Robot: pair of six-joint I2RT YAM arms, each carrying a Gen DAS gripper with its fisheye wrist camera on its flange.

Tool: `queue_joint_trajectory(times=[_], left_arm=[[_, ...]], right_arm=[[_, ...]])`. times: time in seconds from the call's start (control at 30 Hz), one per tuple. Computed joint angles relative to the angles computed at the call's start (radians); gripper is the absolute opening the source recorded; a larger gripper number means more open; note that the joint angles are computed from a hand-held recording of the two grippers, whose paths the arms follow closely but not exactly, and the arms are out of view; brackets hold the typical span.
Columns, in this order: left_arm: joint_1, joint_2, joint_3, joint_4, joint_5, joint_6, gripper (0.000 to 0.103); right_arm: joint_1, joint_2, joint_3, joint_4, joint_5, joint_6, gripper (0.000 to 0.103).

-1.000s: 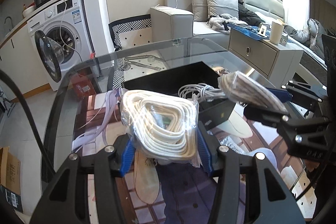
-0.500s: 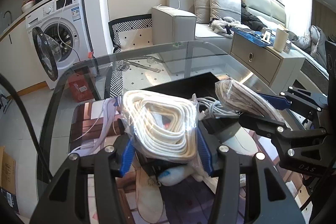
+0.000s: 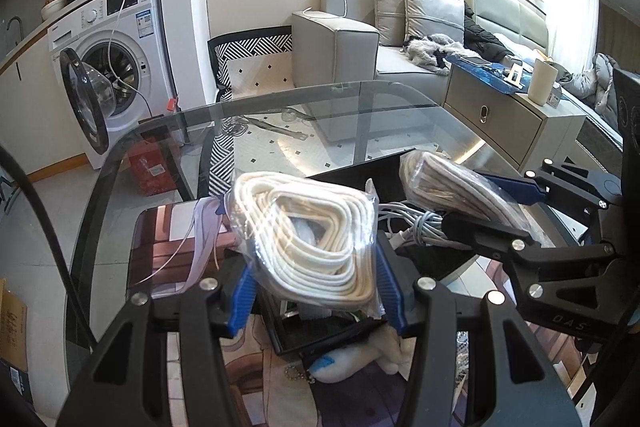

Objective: Organize soft objects
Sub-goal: 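Carry both rope bags up and over to the black box with both tools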

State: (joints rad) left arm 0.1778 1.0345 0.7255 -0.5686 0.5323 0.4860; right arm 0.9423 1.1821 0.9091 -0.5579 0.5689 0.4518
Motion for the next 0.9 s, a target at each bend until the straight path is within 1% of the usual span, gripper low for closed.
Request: queue_joint_trajectory(times=[0.17, 0.27, 0.57, 0.63, 0.7, 0.73, 0.9], left_arm=[[-0.034, 0.019, 0.002, 0.027, -0.028, -0.026, 0.052], [-0.060, 0.031, -0.009, 0.067, -0.053, -0.039, 0.052], [-0.066, 0.109, -0.016, 0.117, -0.064, -0.052, 0.052], [-0.066, 0.112, -0.020, 0.124, -0.060, -0.045, 0.052], [-0.076, 0.111, -0.023, 0.131, -0.074, -0.047, 0.053], [-0.081, 0.109, -0.028, 0.137, -0.080, -0.049, 0.055], [-0.105, 0.087, -0.053, 0.161, -0.117, -0.050, 0.055]], right_arm=[[-0.046, 0.050, 0.025, -0.002, -0.018, -0.038, 0.042], [-0.071, 0.082, 0.040, 0.001, -0.028, -0.067, 0.042], [-0.121, 0.179, 0.095, 0.017, -0.059, -0.131, 0.042], [-0.124, 0.196, 0.106, 0.018, -0.057, -0.141, 0.042], [-0.133, 0.208, 0.114, 0.018, -0.062, -0.150, 0.042], [-0.136, 0.215, 0.119, 0.017, -0.064, -0.154, 0.042], [-0.145, 0.237, 0.123, 0.021, -0.080, -0.166, 0.043]])
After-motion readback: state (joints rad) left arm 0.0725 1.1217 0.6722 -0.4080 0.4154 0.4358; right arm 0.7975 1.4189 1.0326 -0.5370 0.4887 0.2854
